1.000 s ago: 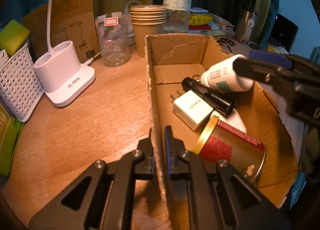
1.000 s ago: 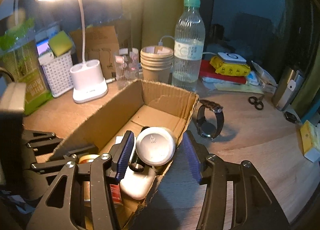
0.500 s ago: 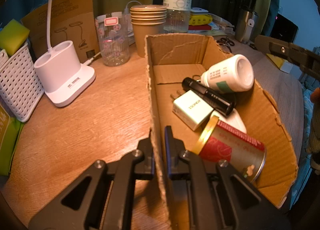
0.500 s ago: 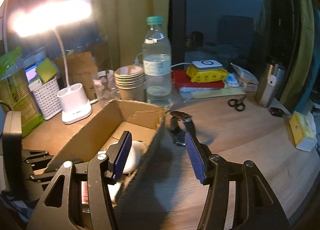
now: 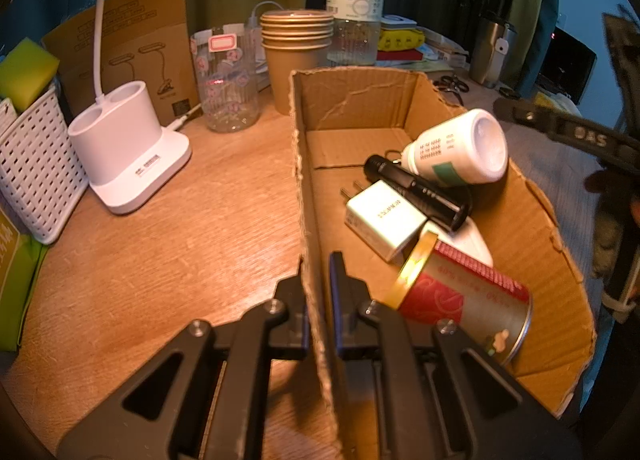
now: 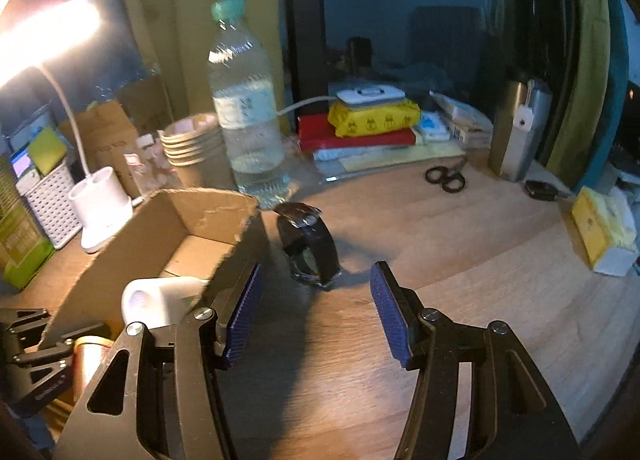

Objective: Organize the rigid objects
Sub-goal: 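Move the open right tool back to the black-strap wristwatch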

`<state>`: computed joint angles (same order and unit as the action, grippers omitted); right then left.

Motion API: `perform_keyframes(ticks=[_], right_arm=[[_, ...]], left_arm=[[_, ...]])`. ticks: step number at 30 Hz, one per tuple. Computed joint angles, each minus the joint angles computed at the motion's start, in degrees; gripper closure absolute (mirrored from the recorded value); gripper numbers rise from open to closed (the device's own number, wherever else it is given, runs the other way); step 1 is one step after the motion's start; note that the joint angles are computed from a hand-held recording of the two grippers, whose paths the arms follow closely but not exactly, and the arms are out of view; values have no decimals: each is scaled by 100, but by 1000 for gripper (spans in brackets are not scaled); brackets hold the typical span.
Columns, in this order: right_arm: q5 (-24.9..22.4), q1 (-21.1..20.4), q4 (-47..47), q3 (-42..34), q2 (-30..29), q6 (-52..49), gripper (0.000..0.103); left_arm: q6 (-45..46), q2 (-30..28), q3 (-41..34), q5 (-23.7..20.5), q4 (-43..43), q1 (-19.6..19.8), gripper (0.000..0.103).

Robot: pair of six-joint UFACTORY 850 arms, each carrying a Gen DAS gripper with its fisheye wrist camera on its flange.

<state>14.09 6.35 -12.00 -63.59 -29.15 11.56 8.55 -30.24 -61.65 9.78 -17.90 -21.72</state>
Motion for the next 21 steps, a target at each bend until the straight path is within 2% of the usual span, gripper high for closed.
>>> perform_keyframes(ticks=[10,16,19,21], right_arm=[[-491,-51,-764,-594,-548,517,38],[-758,-47,-568,-924,-803,88,38],[-870,-40,-113,-1026,-890,-465,38],[-910,-46,-416,-1072,-934,-209,38]], left_arm=[[26,-2,-3,1,-30,-7,94],[11,0,-2,-3,-12,-1,94],[4,0,-3,-5,-7,-1,94],[4,0,-3,-5,-7,-1,94]])
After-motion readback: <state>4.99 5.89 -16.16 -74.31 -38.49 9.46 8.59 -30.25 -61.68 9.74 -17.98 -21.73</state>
